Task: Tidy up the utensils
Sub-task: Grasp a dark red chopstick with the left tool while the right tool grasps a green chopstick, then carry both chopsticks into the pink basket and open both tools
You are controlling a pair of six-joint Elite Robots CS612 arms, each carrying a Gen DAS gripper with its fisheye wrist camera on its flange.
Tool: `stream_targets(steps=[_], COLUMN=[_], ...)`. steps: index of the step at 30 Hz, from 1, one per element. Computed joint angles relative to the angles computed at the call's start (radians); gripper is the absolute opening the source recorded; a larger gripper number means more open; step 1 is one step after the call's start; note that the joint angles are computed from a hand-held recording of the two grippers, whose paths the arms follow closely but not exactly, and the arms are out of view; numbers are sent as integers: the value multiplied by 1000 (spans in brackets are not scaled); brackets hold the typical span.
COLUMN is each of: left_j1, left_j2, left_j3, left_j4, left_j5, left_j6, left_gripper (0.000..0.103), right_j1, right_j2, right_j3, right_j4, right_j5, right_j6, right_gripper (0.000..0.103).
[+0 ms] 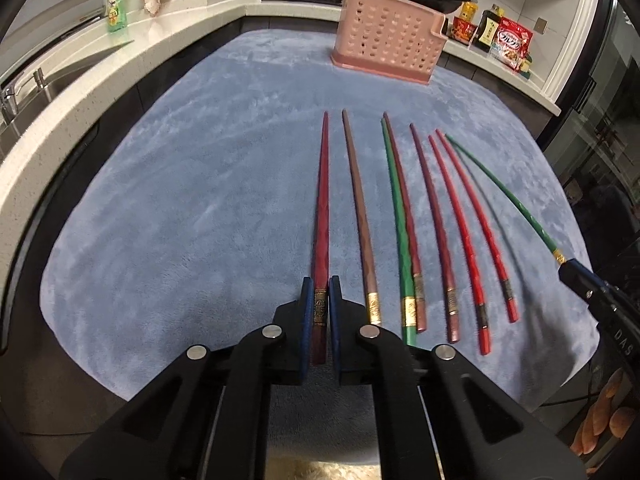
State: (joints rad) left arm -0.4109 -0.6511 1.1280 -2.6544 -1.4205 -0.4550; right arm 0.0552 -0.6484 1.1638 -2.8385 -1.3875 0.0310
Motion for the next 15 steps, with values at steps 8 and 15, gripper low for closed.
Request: stream_targets(steps=[8,15], left_j1=[4,15], left_j2=[-26,-19], left_j3=[-9,-89], left_j4=[-44,-110], left_j5=[21,63], left_j6=[14,51], left_gripper=[7,7], right_j1=[-9,-21], right_j2=[-9,24], right_j3=[-40,-154], right_j4=[-61,-98], right_j5=[21,52], right_j6=[17,55], right_gripper=[7,7])
